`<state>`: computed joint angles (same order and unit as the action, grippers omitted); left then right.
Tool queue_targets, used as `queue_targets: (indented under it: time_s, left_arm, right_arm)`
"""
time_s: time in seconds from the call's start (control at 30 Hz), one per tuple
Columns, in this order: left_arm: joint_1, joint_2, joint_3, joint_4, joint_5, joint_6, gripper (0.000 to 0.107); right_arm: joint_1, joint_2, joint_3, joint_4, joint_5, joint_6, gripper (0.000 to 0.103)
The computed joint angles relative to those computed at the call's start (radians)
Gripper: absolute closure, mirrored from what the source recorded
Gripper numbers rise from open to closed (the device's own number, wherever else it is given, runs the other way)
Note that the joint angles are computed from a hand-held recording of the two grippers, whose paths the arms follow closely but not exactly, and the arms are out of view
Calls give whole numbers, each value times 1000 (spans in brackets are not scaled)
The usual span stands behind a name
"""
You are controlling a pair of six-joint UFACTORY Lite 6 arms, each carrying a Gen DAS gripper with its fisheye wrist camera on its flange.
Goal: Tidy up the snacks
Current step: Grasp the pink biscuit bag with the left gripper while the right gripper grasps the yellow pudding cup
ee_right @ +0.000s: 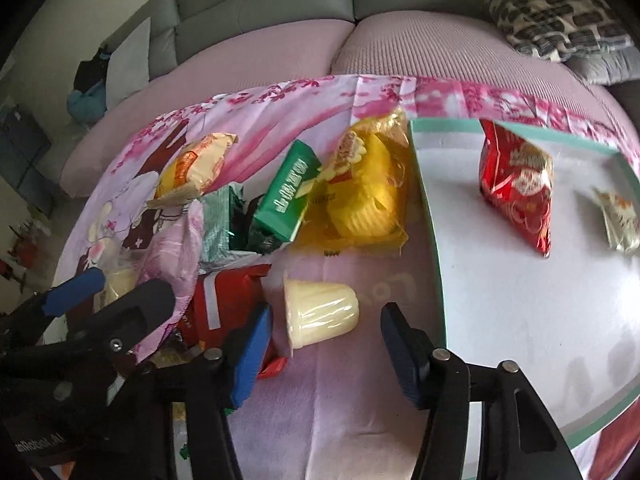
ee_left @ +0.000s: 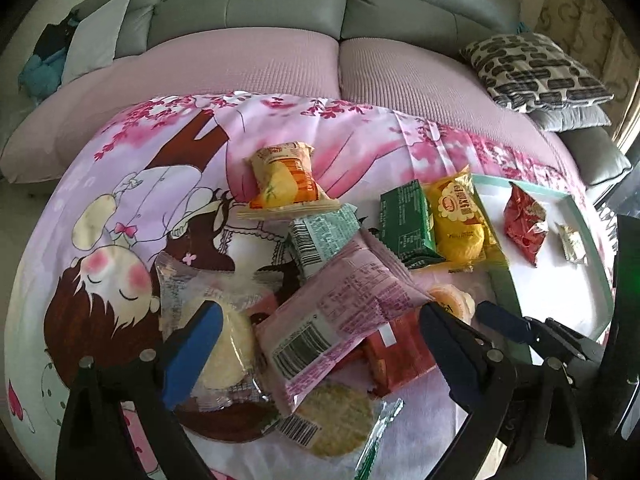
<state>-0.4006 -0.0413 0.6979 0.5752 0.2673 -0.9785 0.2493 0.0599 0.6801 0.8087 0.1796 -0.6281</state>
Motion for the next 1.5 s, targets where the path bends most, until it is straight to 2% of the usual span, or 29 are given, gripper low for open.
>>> queue_targets:
  time_s: [0.1, 0.23, 0.33, 0.47, 0.6, 0.67, 0.97, 1.17, 1.5]
  left_arm:
    - [-12, 23, 20, 32, -1, -36, 9]
    - [-22, 32, 31, 67, 10, -71, 10]
    - [-38, 31, 35, 111, 35, -108, 22]
    - [-44, 38, 42, 60, 27, -52, 30]
    - [-52, 58, 52, 49, 26, -39, 33]
    - [-50, 68, 56, 40, 28, -32, 41]
    - [-63, 77, 67, 133, 74, -135, 57]
    - [-78, 10, 57, 192, 137, -216, 67]
    - [-111, -38, 59, 246, 187, -300, 74]
  right_arm:
    - [-3, 4, -13, 95, -15, -70, 54]
    - [15, 15, -2, 93, -18, -51, 63]
    - [42, 13, 1, -53, -38, 95, 63]
    - [14, -26, -31, 55, -20, -8, 63]
    - [-2, -69, -67, 45, -25, -2, 63]
    - [-13, -77, -78, 103, -19, -57, 63]
    - [-42, -93, -98, 271, 2, -221, 63]
    - [-53, -162, -114, 203, 17, -150, 63]
    - [-93, -344, -141, 39, 87, 9, 63]
